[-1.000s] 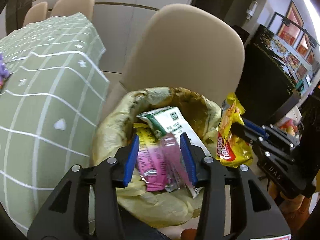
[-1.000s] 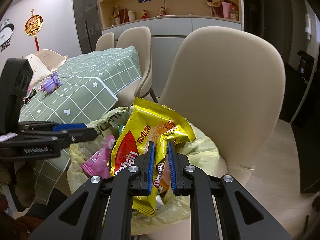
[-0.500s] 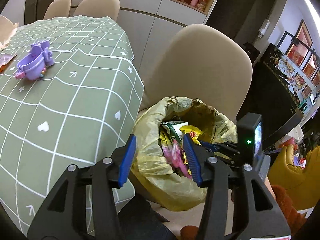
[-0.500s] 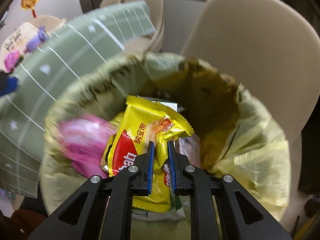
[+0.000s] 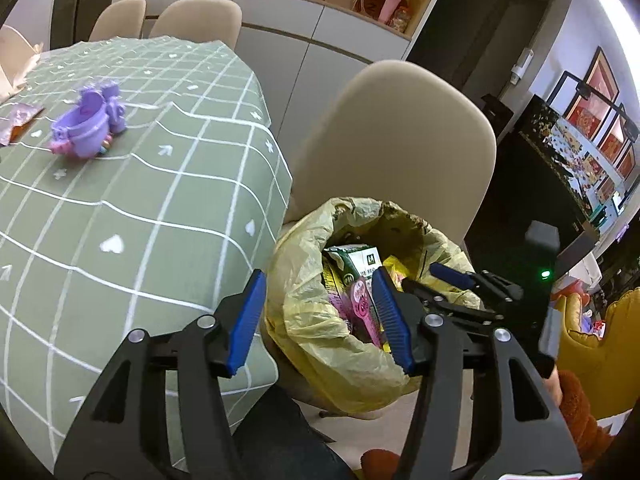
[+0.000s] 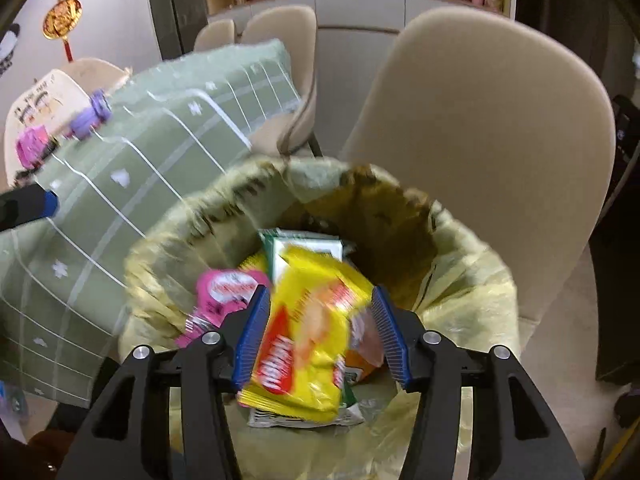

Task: Collect trash
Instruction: 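Move both tools back over the snacks on the table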

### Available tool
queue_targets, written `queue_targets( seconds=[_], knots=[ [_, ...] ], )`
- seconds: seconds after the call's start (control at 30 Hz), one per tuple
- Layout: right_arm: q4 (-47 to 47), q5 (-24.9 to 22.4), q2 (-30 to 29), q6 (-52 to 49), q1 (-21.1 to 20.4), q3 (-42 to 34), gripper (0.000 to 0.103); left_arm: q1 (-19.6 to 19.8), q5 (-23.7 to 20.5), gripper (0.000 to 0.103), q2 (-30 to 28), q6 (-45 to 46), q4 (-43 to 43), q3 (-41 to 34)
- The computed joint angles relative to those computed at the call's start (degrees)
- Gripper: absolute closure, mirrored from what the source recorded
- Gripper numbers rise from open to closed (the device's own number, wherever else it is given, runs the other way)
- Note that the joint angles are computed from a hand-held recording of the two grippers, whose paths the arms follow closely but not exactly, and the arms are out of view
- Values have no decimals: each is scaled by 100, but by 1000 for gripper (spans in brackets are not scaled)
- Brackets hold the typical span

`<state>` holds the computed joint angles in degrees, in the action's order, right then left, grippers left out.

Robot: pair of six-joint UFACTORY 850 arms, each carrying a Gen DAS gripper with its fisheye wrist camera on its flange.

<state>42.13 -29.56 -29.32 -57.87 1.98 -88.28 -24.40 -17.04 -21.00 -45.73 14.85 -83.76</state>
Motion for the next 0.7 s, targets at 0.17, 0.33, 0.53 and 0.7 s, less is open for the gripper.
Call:
queue_targets(
  seconds=[0.17,0.33,0.53,0.7],
  knots=[
    [864,-233,348,-762,74,142,53,37,68,51,497,-1181,1317,490],
    [1426,-442,540,-1359,388,168,53,163,-130,51,1227,-2764,2989,1195],
    [1544,-583,532,-1576,885,58,53,566,-885,51,2200,-4126,4231,2143],
    [1311,-242,512,-1403,1299,42,53,1237,-1025,50,2789,-4099,3961,2742]
  ],
)
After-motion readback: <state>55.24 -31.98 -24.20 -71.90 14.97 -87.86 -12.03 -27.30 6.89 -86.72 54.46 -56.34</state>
